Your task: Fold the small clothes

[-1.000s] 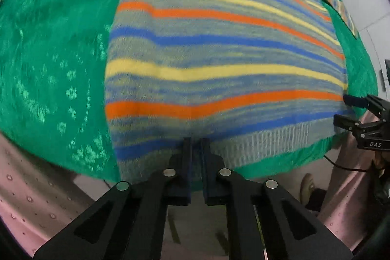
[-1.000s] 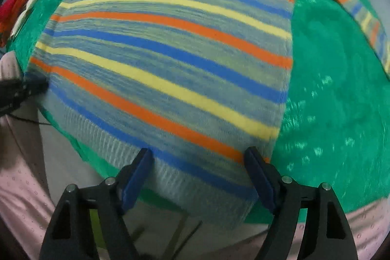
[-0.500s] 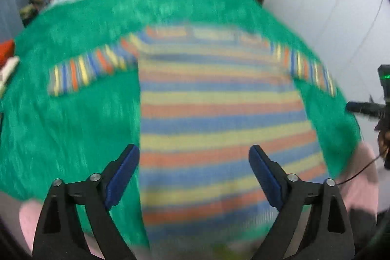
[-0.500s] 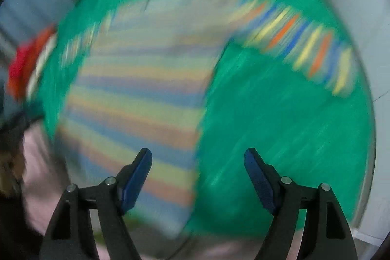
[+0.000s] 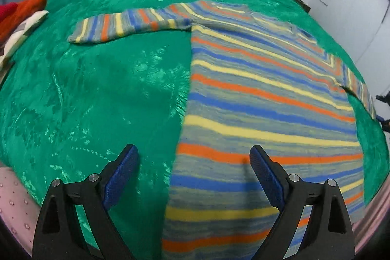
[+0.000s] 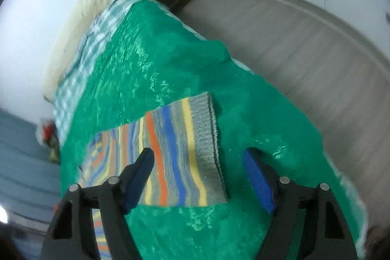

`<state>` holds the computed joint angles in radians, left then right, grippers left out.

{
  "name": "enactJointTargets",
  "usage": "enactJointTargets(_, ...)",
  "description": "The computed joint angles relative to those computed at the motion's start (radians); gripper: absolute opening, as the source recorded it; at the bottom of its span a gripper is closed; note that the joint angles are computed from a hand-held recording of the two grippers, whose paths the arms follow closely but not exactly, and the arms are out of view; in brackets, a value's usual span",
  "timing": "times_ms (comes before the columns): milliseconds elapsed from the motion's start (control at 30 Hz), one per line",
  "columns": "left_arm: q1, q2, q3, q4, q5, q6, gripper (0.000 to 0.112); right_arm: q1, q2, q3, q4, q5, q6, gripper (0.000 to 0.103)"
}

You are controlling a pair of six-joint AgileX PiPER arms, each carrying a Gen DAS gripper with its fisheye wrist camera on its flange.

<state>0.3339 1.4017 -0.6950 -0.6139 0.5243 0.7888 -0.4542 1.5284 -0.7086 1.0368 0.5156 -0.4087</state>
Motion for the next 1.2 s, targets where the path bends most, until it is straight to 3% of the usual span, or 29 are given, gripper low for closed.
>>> enactJointTargets(133,-0.038,0.037,-0.011,0.019,-0.061,-0.019,0.094,-0.058,0.09,-0.025,0.202,0.058,-0.238,0.074)
enactJointTargets(200,-0.052,0.06,-0.01,0.038,-0.075,-0.039,0.094,-0.054,0.138,-0.046,0.25,0.078,-0.282,0.065)
enactJointTargets(267,-0.058,0.067,-0.007,0.052,-0.076,-0.053,0.094,-0.046,0.168,-0.089,0.146,0.083,-0.2,0.039)
enactJointTargets(300,-0.059,0.063,-0.005,0.051,-0.077,-0.05,0.094,-0.045,0.141,-0.078,0.097,0.084,-0.163,0.002)
enactJointTargets(433,-0.039,0.04,0.003,0.011,-0.068,-0.002,0.094,0.053,0.001,-0.103,-0.145,0.003,0.109,0.003)
enactJointTargets(533,-0.029,0.048,-0.007,-0.014,-0.055,0.012,0.094,0.199,-0.098,-0.204,-0.366,0.011,0.326,0.003)
enactJointTargets(600,-0.025,0.055,-0.014,-0.032,-0.046,0.021,0.094,0.331,-0.111,-0.322,-0.404,0.044,0.379,0.003)
enactJointTargets(767,-0.005,0.042,-0.009,-0.07,-0.032,0.055,0.094,0.648,0.125,-0.752,-0.485,0.112,0.477,0.003)
enactJointTargets(900,0.015,0.044,-0.012,-0.078,-0.013,0.063,0.094,0.784,0.398,-1.091,-0.499,0.178,0.52,0.003)
enactJointTargets(967,0.011,0.057,-0.019,-0.066,-0.006,0.048,0.094,0.804,0.565,-1.284,-0.422,0.259,0.49,0.015)
enactJointTargets(1000,0.008,0.061,-0.021,-0.06,-0.008,0.041,0.094,0.816,0.654,-1.382,-0.416,0.297,0.517,0.044)
enactJointTargets(1033,0.005,0.064,-0.022,-0.056,-0.01,0.036,0.094,0.817,0.705,-1.441,-0.427,0.312,0.545,0.062)
enactJointTargets(1100,0.008,0.063,-0.023,-0.063,-0.011,0.039,0.094,0.807,0.731,-1.439,-0.356,0.294,0.502,0.062)
enactJointTargets(1133,0.012,0.063,-0.023,-0.072,-0.009,0.045,0.094,0.807,0.703,-1.378,-0.348,0.245,0.484,0.062)
enactJointTargets(1200,0.013,0.065,-0.025,-0.079,-0.005,0.047,0.094,0.795,0.637,-1.276,-0.451,0.213,0.544,0.062)
